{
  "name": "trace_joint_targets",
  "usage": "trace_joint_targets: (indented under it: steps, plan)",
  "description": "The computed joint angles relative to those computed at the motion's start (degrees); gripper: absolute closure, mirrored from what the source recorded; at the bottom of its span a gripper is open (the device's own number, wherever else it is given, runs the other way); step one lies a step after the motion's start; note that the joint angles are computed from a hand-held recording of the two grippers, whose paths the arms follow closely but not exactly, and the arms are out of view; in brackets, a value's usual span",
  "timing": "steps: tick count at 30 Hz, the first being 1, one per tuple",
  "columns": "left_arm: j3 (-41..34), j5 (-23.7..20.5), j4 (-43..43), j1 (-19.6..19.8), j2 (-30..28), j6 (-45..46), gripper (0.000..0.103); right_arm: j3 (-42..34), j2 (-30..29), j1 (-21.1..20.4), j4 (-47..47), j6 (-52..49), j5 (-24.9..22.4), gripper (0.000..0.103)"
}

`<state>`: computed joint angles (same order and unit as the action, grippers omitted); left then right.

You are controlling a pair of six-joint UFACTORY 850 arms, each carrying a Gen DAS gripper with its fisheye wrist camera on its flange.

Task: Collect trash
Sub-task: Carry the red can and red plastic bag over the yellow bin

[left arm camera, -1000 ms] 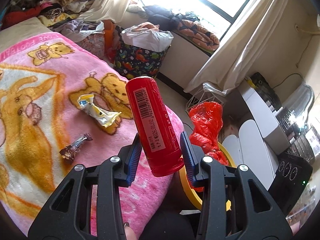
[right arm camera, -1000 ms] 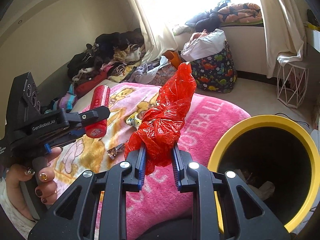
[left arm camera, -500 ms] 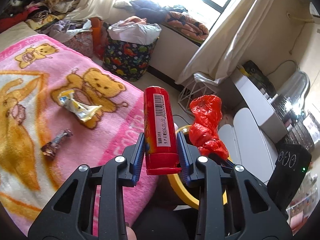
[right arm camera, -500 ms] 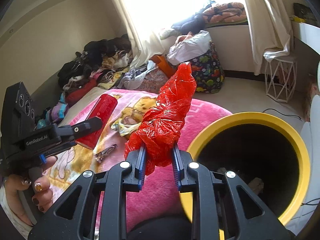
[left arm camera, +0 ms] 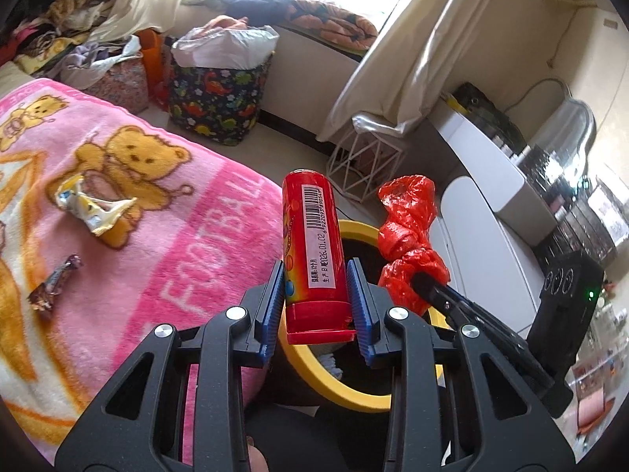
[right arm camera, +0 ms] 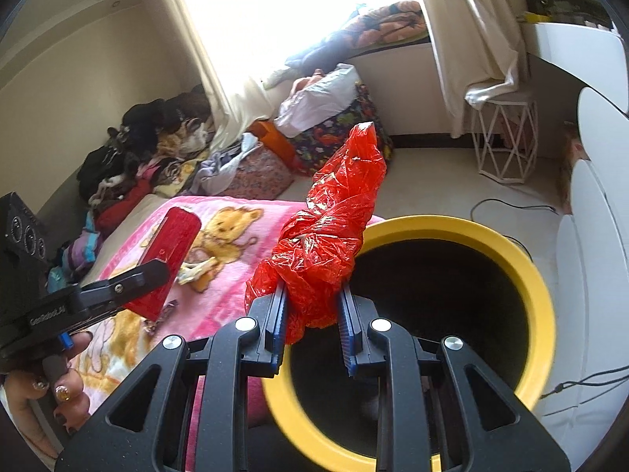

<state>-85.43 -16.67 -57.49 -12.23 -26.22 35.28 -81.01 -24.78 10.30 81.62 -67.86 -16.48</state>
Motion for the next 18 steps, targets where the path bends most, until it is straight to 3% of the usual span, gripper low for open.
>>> trace_joint_targets:
  steps: [8, 18]
  plan:
    - [-3.0, -1.9, 5.3, -1.6, -2.7, -3.8, 0.078, 1.0, 0.2, -1.6, -6.5, 6.2, 2.0, 0.081]
    - [-6.6, -4.3, 11.9, -3.5, -5.9, -9.1, 0.078, 0.8, -0.5, -3.2, -17.8, 16.7, 0.9, 0.081]
